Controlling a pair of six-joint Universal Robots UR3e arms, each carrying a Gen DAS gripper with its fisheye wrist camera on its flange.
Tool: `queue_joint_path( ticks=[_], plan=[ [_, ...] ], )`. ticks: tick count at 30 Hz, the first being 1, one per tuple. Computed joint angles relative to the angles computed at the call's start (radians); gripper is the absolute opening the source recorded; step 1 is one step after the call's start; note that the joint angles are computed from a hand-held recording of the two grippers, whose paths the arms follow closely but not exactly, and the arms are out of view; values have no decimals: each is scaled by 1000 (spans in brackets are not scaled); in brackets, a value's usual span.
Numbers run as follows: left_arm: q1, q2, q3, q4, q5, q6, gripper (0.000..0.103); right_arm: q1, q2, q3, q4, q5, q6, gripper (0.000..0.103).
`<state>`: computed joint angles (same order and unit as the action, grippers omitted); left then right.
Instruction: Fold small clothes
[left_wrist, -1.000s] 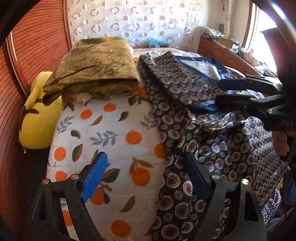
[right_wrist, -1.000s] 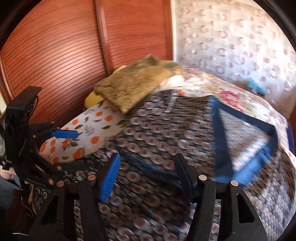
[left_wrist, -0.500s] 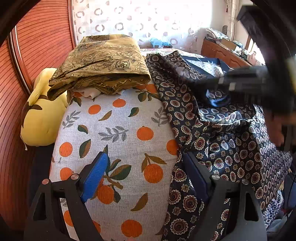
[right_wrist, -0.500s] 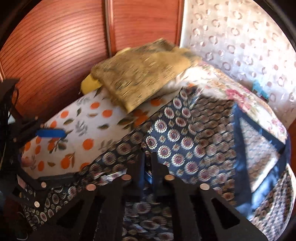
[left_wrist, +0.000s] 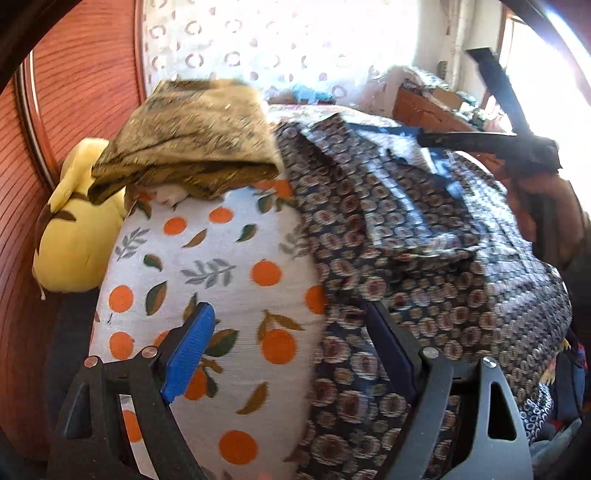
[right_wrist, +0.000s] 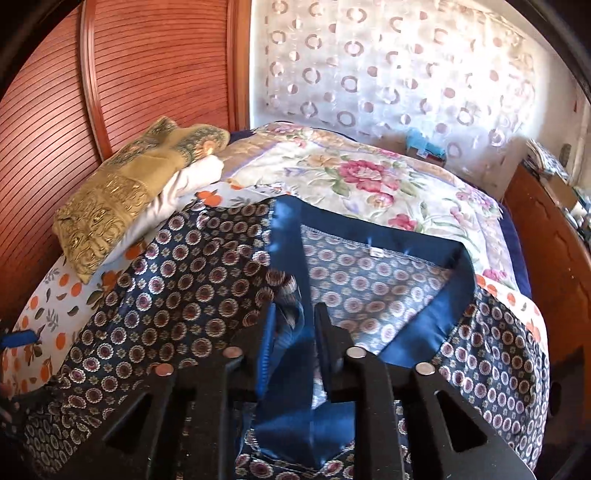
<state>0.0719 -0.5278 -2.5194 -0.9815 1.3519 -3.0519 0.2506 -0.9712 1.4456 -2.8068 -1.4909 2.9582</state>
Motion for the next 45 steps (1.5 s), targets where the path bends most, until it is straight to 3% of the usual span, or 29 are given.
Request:
queue_joint_path(
  ticks=[6,13,19,22,23,27,29,31,38,42,45],
  plan=[
    [-161,-117,8,153,83,-90,84,-19,-124,203,-64,86,-50,41],
    [-275,-352,52,327,128,-124,47,-144,-375,575,-144,209,-154,41],
    [-359,-499,99,376,217,-140,46,-296,-616,850,-103,241,-287,41],
    [-349,-481,92,376,221,-140,35,-354,-674,925,-84,268,-311,41],
    [-343,-471,91,369,218,-136,32,-382,-698,953,-75,294,-327,43],
    [-339,-452,94,358,221,-112,19,-427,-766,996,-44,319,-350,69],
    [-369,-458,102,378,283,-128,12,-413,-763,1004,-68,295,-353,72],
    [-371,-430,102,379,333,-136,12,-403,-758,1015,-107,274,-340,76],
    [-188,-234,94,210,217,-63,12,-398,-706,1057,-222,264,-295,87],
    [-183,-186,110,163,208,-69,13,-388,-669,1038,-236,257,-288,91],
    [-221,-169,131,149,237,-99,35,-381,-648,1025,-243,249,-284,94]
  ],
)
